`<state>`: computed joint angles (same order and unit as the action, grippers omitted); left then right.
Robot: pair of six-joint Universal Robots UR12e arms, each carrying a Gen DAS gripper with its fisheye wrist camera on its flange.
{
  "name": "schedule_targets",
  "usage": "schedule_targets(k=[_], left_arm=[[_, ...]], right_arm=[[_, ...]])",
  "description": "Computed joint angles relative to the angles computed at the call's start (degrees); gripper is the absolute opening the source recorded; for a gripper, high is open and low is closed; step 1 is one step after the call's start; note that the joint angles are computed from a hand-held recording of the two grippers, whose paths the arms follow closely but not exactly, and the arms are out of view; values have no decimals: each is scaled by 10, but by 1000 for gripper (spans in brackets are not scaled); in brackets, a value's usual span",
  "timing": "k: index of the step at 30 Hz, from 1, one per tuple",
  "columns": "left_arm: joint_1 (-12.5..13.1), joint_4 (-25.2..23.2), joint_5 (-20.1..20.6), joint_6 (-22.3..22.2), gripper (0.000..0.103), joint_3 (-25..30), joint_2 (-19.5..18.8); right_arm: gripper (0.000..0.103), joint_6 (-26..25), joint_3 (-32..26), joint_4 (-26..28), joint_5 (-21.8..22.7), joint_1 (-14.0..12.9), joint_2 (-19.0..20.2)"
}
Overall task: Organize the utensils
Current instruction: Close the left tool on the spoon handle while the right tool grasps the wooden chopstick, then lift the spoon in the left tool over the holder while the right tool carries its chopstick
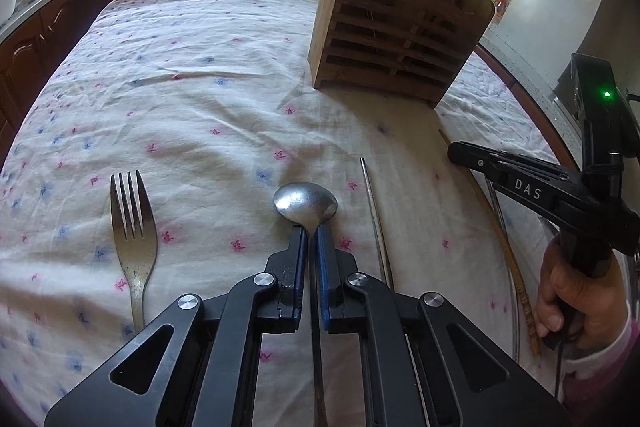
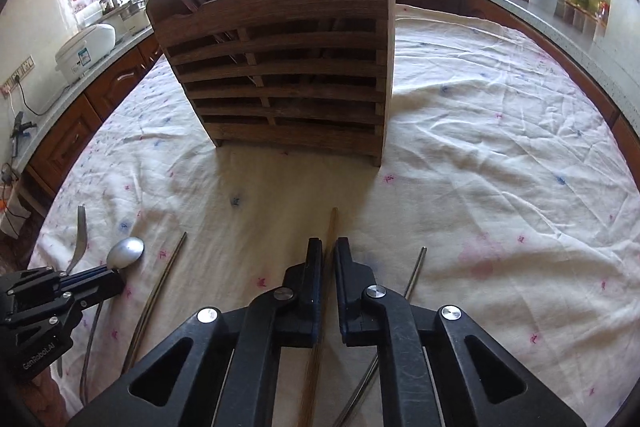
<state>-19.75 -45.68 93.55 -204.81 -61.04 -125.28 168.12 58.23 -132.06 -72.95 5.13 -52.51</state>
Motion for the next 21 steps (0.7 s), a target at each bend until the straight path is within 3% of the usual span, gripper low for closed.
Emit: schedule_targets(k=[8, 21], left_arm=[[-2, 57, -5, -17, 5, -33, 24], [-10, 142, 7, -30, 5, -85, 69]], right_arm=[[5, 57, 43, -35, 108, -26, -36], [5, 101, 107, -126, 167, -46, -89]])
